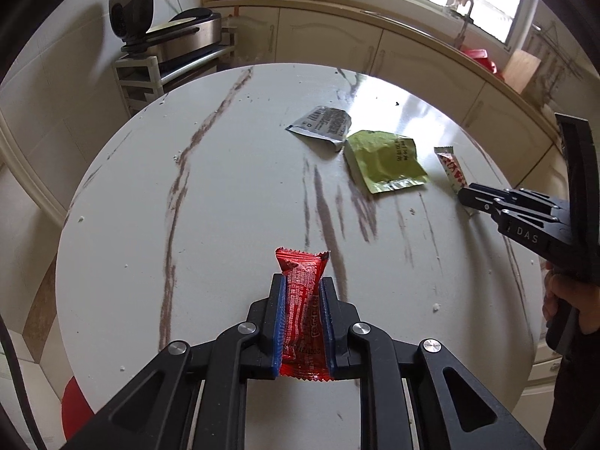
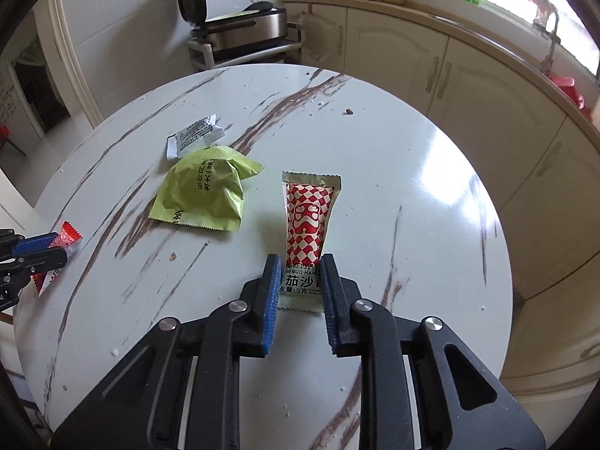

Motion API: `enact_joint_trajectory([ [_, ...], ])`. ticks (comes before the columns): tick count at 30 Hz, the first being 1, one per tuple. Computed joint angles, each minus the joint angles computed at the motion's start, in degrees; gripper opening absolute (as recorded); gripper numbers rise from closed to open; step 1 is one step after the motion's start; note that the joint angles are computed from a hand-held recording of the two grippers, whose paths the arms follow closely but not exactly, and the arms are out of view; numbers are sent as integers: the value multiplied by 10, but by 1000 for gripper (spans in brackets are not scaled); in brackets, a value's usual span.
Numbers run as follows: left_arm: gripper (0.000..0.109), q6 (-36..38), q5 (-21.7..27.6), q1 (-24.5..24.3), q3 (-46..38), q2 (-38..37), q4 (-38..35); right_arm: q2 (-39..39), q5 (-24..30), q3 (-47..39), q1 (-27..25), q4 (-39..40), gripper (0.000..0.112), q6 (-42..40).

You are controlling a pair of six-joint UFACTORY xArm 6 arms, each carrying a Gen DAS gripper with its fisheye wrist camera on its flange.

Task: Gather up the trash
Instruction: 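Grasp the red-white sachet with the right tool while the left tool grasps the red wrapper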

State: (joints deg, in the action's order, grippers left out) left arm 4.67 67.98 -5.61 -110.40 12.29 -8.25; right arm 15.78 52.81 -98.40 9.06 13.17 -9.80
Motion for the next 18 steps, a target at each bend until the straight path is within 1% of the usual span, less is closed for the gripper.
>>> enact_joint_trajectory([
  [2, 13, -5, 7, -10, -1, -8, 4, -29, -8, 34, -10, 39, 4, -17],
  [5, 13, -9, 11, -27, 3, -24, 7, -63, -8, 71, -20, 71, 2, -41],
  [7, 13, -18, 17, -41, 1, -32, 10, -89, -11, 102, -24, 77, 2, -50],
  [10, 13, -30, 19, -58, 10, -49, 12, -119, -1, 131, -35, 99, 1, -63],
  [12, 13, -32, 23, -67, 18, -62, 11, -124, 17, 129, -33, 66, 1, -53],
  [13, 13, -35, 23, -72, 23, -68, 15, -131, 1, 140, -33, 61, 2, -48],
  [14, 13, -37, 24, -75, 29, -74, 18, -136, -8, 147, -34, 57, 6, -46],
  [15, 13, -41, 24, -78, 34, -79, 19, -135, -6, 145, -35, 56, 10, -38],
  [16, 13, -46, 28, -82, 35, -81, 21, -133, -8, 145, -35, 61, 16, -34],
  [17, 13, -53, 32, -87, 33, -81, 27, -133, -14, 146, -33, 65, 33, -36],
  [18, 13, -57, 34, -90, 35, -83, 30, -132, -20, 148, -29, 62, 46, -31],
])
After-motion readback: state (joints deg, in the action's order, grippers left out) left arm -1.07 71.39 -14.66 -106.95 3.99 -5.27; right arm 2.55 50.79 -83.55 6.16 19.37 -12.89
